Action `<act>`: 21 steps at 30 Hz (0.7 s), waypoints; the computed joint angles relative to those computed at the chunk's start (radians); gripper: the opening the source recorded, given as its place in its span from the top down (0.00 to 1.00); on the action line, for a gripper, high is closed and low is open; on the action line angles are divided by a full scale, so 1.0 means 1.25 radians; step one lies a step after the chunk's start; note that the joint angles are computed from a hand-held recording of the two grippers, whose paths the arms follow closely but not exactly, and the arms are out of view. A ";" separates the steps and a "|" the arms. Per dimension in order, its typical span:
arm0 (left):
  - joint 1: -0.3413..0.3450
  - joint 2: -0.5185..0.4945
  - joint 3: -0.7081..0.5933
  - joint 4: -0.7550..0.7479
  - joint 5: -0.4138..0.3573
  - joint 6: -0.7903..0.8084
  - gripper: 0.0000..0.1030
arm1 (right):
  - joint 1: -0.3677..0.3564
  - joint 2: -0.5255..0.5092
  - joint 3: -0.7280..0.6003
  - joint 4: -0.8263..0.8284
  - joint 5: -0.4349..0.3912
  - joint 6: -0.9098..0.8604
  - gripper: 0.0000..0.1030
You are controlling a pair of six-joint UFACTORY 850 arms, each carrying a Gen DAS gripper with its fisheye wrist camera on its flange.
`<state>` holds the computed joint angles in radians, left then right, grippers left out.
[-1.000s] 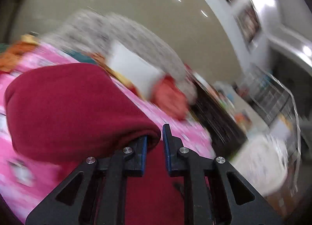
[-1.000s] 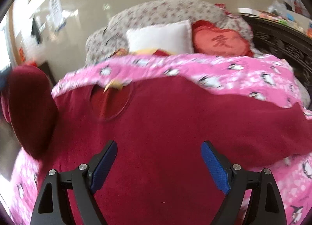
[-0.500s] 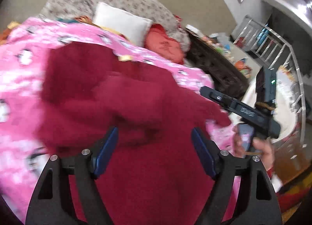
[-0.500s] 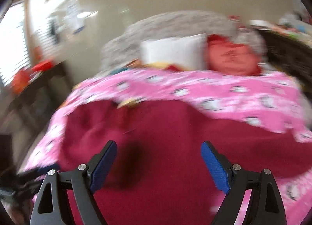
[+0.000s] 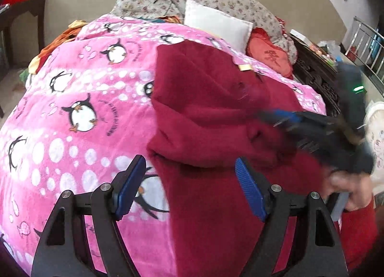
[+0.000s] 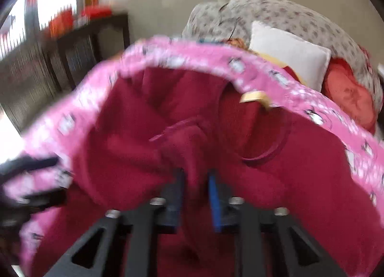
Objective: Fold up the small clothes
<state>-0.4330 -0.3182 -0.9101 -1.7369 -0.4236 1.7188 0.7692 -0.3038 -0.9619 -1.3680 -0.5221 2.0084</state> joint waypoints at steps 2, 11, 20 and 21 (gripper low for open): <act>-0.010 0.004 0.002 -0.040 0.013 0.047 0.25 | 0.032 0.084 0.075 -0.076 -0.070 0.117 0.89; -0.044 -0.016 -0.009 -0.051 0.052 0.049 0.25 | 0.120 0.309 0.296 0.200 -0.240 0.132 0.59; -0.043 -0.034 -0.011 -0.119 0.084 0.091 0.25 | 0.057 0.168 0.134 -0.245 -0.061 0.254 0.51; -0.036 -0.041 -0.015 -0.106 0.075 0.070 0.25 | 0.035 0.123 0.093 -0.291 -0.013 0.267 0.51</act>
